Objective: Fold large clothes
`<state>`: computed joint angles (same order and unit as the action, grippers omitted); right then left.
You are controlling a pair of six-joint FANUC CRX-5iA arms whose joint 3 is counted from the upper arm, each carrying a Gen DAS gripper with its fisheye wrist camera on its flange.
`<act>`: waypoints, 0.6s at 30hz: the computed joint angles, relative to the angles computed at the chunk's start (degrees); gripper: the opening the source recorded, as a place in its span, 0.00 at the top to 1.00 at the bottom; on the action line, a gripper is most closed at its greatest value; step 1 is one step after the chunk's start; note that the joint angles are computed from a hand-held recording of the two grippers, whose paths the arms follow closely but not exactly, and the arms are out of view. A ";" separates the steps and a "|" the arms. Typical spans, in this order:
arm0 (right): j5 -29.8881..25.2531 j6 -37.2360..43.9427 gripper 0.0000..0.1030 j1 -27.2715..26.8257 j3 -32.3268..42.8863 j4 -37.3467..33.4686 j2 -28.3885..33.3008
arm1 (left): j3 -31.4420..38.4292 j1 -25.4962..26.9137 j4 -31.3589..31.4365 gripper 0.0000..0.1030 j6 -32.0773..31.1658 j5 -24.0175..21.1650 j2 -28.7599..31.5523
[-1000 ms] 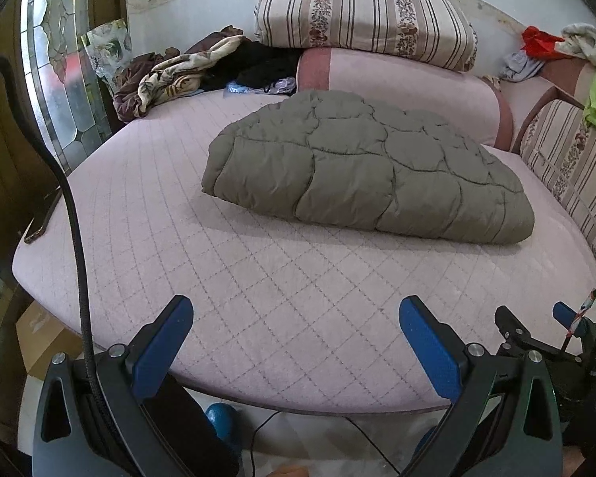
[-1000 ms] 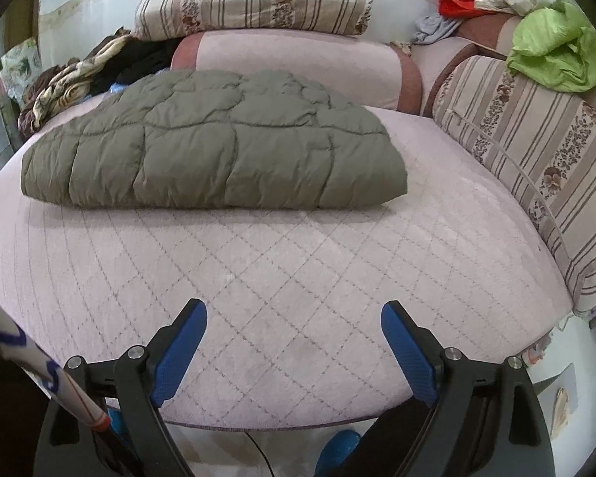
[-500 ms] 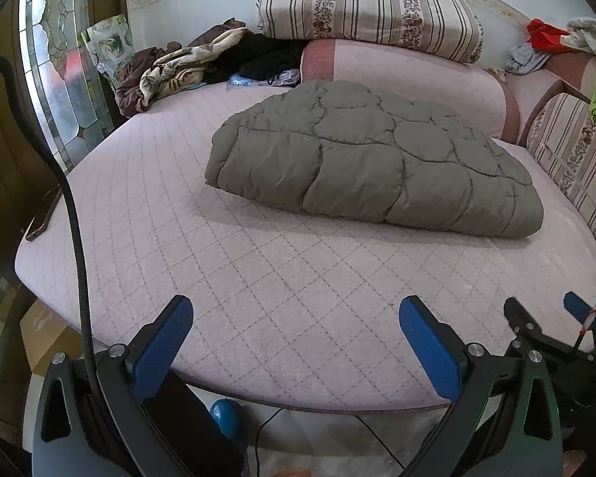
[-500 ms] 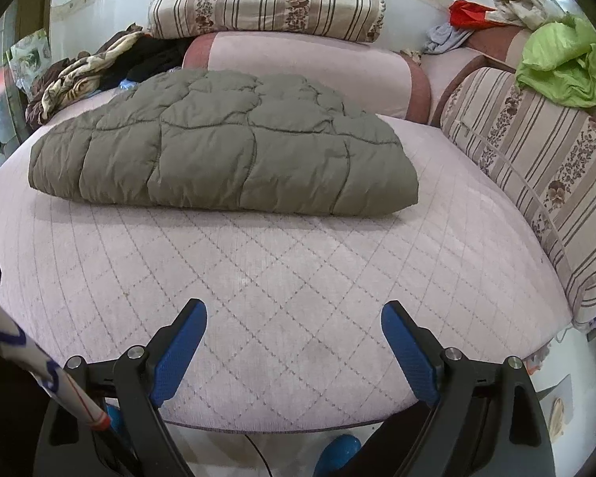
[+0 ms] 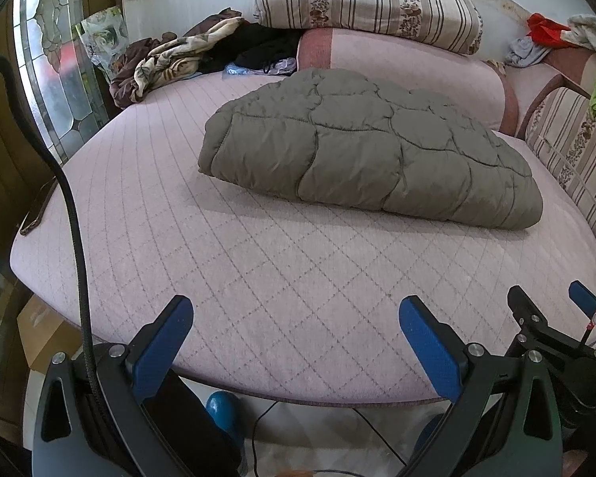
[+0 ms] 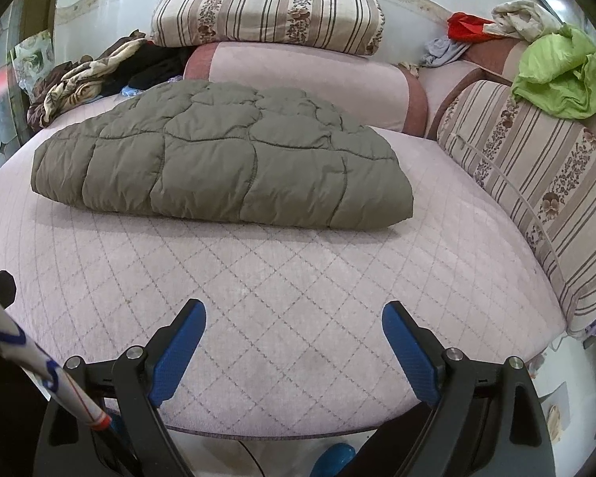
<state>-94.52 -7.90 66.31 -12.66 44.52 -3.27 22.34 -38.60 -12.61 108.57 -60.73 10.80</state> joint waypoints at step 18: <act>0.76 0.15 0.09 -0.34 0.15 -0.78 0.48 | 1.16 0.49 2.05 0.00 -1.17 -2.08 1.96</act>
